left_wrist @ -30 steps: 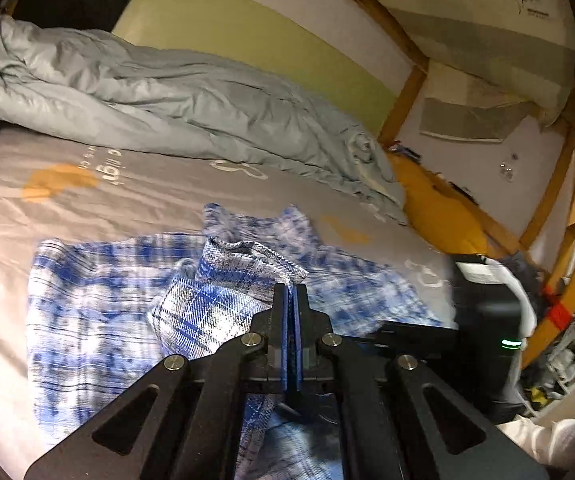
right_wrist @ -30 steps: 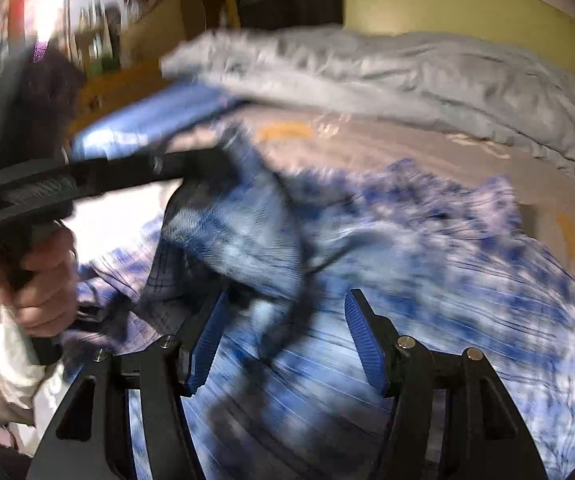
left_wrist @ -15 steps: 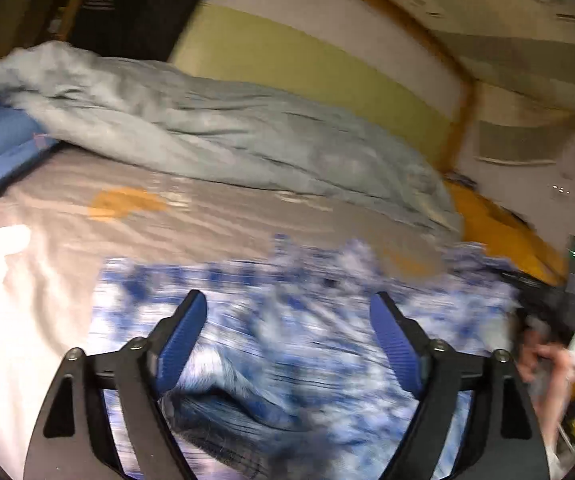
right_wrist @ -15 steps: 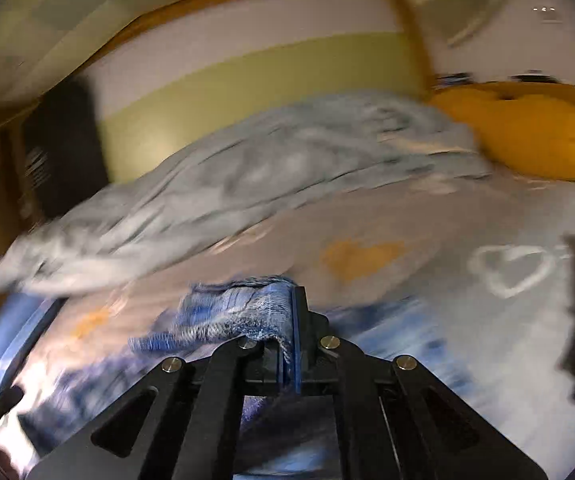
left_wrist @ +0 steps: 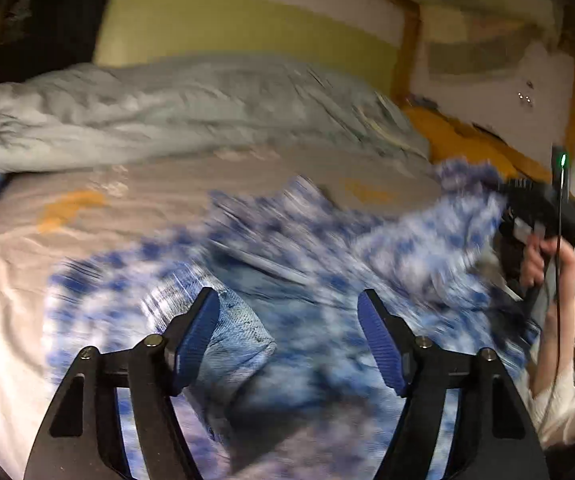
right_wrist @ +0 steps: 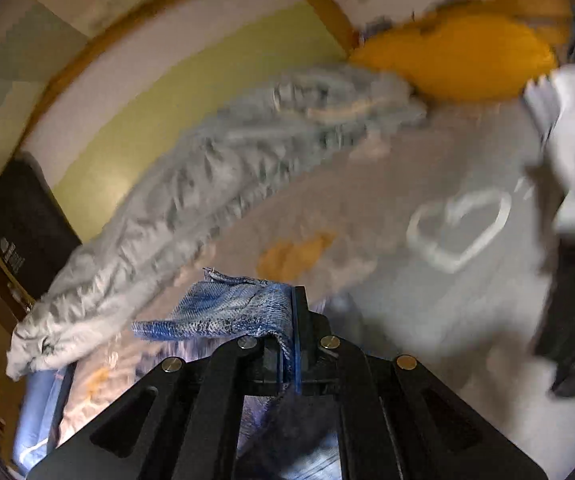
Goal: Fold large clothes
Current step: 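Hold a shirt corner in the right gripper and lift it away from the bed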
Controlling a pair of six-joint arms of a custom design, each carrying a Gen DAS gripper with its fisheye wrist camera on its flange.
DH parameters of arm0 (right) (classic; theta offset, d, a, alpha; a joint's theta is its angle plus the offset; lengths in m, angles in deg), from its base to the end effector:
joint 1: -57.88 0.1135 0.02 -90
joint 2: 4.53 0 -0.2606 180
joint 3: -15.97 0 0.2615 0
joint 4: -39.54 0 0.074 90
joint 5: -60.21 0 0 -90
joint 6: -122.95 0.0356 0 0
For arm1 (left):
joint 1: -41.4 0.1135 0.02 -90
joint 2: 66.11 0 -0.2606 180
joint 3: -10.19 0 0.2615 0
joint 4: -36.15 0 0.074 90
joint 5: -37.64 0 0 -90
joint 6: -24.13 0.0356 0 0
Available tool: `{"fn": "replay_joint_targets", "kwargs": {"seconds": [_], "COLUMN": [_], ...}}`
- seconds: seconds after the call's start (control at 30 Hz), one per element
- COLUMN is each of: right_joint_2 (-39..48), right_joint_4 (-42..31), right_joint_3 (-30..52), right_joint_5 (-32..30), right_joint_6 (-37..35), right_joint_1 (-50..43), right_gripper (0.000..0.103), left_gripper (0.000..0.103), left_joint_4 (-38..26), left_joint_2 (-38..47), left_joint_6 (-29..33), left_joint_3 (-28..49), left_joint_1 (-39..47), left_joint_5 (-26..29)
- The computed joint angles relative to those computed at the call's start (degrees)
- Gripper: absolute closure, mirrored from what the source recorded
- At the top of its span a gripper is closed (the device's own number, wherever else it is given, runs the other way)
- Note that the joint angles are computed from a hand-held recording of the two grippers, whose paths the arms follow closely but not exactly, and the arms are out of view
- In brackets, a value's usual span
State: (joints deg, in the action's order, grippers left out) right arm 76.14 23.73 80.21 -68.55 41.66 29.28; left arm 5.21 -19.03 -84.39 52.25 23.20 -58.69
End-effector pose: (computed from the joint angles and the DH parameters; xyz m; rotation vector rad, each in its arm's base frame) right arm 0.2869 -0.1310 0.2424 0.2719 2.0176 0.5021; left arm 0.1832 -0.0561 0.2172 -0.0683 2.2031 -0.2383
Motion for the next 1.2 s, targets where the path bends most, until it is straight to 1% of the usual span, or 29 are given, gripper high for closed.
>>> {"fn": "replay_joint_targets", "kwargs": {"seconds": [0.07,0.1,0.17,0.2,0.27,0.33,0.37,0.4,0.43,0.47,0.5,0.53,0.6,0.63,0.7,0.73,0.77,0.87,0.9,0.97,1.0,1.03,1.07,1.1,1.13,1.17,1.2], "right_joint_2": [-2.3,-2.8,-3.8,-4.4,-5.8,-6.6,-6.2,-5.5,-4.2,-3.3,-2.1,-1.0,0.1,0.5,0.8,1.2,1.6,2.4,2.2,1.4,0.7,-0.4,-1.6,-3.8,-5.0,-5.1,-5.3], "right_joint_4": [-0.1,-1.8,-5.9,-6.9,-6.8,-5.3,-5.2,-5.4,-5.7,-6.4,-6.6,-6.6,-6.4,-5.3,-3.8,-3.6,-3.8,-4.3,-4.2,-3.0,-1.4,0.4,2.2,5.5,7.0,7.1,6.3], "right_joint_3": [0.6,1.8,4.4,5.0,4.8,3.6,3.7,4.1,5.2,6.1,7.1,8.0,8.7,8.4,7.9,8.0,8.5,9.3,9.1,8.4,7.6,6.3,4.9,2.3,1.0,0.8,1.2], "right_joint_5": [0.3,-0.8,-3.5,-4.3,-5.7,-7.4,-8.1,-9.2,-10.4,-11.7,-12.8,-13.2,-13.4,-13.7,-13.0,-13.0,-13.2,-13.8,-13.8,-13.3,-12.5,-11.1,-9.4,-7.2,-6.6,-7.0,-7.7], "right_joint_6": [-1.5,-3.0,-7.0,-8.6,-10.0,-10.7,-10.9,-10.9,-10.8,-11.0,-10.9,-11.0,-11.9,-12.1,-11.7,-11.5,-11.6,-11.1,-11.3,-10.8,-9.9,-9.2,-8.7,-8.5,-8.9,-9.2,-9.2], "right_joint_1": [-1.3,-2.4,-4.6,-5.5,-7.7,-10.0,-10.9,-12.0,-13.1,-14.5,-15.6,-16.6,-17.9,-18.8,-19.6,-19.9,-20.0,-20.3,-20.2,-20.3,-20.4,-20.6,-20.5,-20.3,-20.1,-20.3,-20.1], "right_gripper": [0.099,0.099,0.099,0.099,0.099,0.099,0.099,0.099,0.099,0.099,0.099,0.099,0.099,0.099,0.099,0.099,0.099,0.099,0.099,0.099,0.099,0.099,0.099,0.099,0.099,0.099,0.099], "left_gripper": [0.035,0.037,0.037,0.035,0.035,0.035,0.036,0.044,0.057,0.065,0.080,0.094,0.098,0.098,0.098,0.098,0.098,0.098,0.098,0.097,0.094,0.086,0.081,0.070,0.057,0.050,0.040], "left_joint_4": [-1.0,-1.4,-2.1,-3.0,-4.6,-5.7,-6.5,-7.2,-7.8,-8.2,-8.9,-9.0,-9.3,-9.3,-9.3,-9.8,-9.6,-7.9,-7.1,-6.6,-7.7,-8.8,-7.7,-5.2,-3.6,-2.7,-2.2], "left_joint_2": [8.2,12.3,20.2,24.5,32.5,40.3,43.9,46.2,47.9,48.5,48.6,48.3,47.7,47.4,47.8,48.5,49.5,54.1,55.8,59.3,60.6,61.1,60.1,57.8,55.2,51.8,48.0], "left_joint_6": [-0.7,-0.1,0.3,0.3,-0.7,-2.8,-3.5,-4.4,-5.7,-7.0,-8.0,-8.3,-8.5,-8.5,-6.8,-5.5,-5.2,-5.7,-6.5,-7.8,-8.6,-9.8,-10.8,-10.7,-10.2,-9.1,-8.3], "left_joint_3": [4.5,6.8,11.6,14.3,19.1,23.3,25.5,27.0,28.1,28.7,29.1,29.2,29.6,30.2,33.2,35.6,38.0,45.4,47.5,51.3,52.8,53.3,51.5,48.3,45.4,42.4,39.4], "left_joint_1": [-5.7,-7.7,-11.3,-12.3,-13.2,-14.7,-15.1,-15.2,-15.1,-14.8,-14.3,-13.5,-12.4,-12.7,-13.8,-14.2,-14.4,-13.7,-13.8,-13.5,-13.5,-13.3,-12.6,-12.0,-12.1,-12.4,-13.1], "left_joint_5": [-5.0,-6.2,-6.3,-5.3,-2.6,-4.4,-6.3,-8.6,-11.1,-12.8,-13.6,-12.7,-11.7,-12.4,-13.5,-12.3,-9.9,1.3,3.9,6.7,7.1,8.7,11.6,14.3,14.3,11.7,8.2]}}
